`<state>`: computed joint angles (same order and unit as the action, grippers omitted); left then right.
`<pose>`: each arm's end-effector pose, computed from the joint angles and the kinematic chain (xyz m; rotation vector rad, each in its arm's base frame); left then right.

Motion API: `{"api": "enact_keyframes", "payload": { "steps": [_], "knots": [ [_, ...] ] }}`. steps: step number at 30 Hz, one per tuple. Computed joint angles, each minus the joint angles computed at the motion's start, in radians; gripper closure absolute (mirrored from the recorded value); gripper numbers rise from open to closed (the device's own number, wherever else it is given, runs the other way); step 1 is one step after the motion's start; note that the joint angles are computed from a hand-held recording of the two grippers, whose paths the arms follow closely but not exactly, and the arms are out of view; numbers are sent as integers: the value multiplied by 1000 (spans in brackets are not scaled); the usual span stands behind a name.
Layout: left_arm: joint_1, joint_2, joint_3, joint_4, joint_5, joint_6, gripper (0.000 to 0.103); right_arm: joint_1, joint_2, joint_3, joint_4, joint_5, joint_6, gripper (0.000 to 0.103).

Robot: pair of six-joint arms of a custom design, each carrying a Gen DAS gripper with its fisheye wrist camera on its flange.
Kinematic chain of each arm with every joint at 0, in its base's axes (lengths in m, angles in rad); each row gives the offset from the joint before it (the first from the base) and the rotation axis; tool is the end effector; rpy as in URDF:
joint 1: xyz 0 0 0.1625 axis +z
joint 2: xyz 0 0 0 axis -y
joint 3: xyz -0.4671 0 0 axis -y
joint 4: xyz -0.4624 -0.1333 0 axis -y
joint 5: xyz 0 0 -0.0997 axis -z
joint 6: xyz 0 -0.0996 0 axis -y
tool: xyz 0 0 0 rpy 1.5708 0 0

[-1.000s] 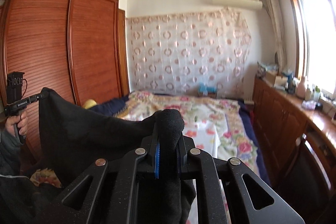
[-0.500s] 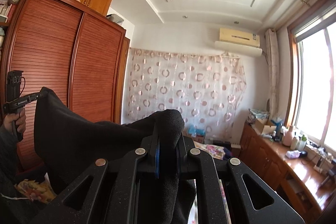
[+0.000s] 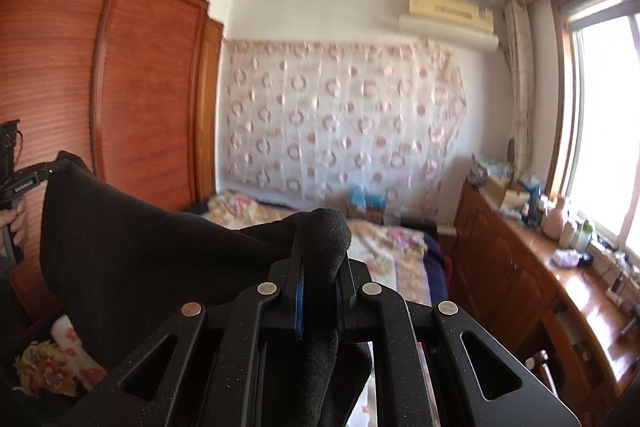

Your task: Fold small clothes

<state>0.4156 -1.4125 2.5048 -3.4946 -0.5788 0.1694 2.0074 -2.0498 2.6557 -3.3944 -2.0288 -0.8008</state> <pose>-0.2730 -0.3573 0.2503 0.9514 2.0867 -1.4387 0.2006 -0.2188 0.3763 0.9568 -1.9429 1.3756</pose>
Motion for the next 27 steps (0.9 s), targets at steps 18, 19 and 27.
{"api": "enact_keyframes", "payload": {
  "steps": [18, 19, 27],
  "knots": [
    [242, 246, -19, 181, -158, -187, 25, -398, 607, -147, -245, 16, 45, 67],
    [248, 250, -16, 197, -168, -206, 25, -422, 578, -130, -226, 40, 39, 67],
    [324, 294, -27, 277, -198, -300, 25, -538, 551, -168, -113, 47, 65, 67]
  ]
}}
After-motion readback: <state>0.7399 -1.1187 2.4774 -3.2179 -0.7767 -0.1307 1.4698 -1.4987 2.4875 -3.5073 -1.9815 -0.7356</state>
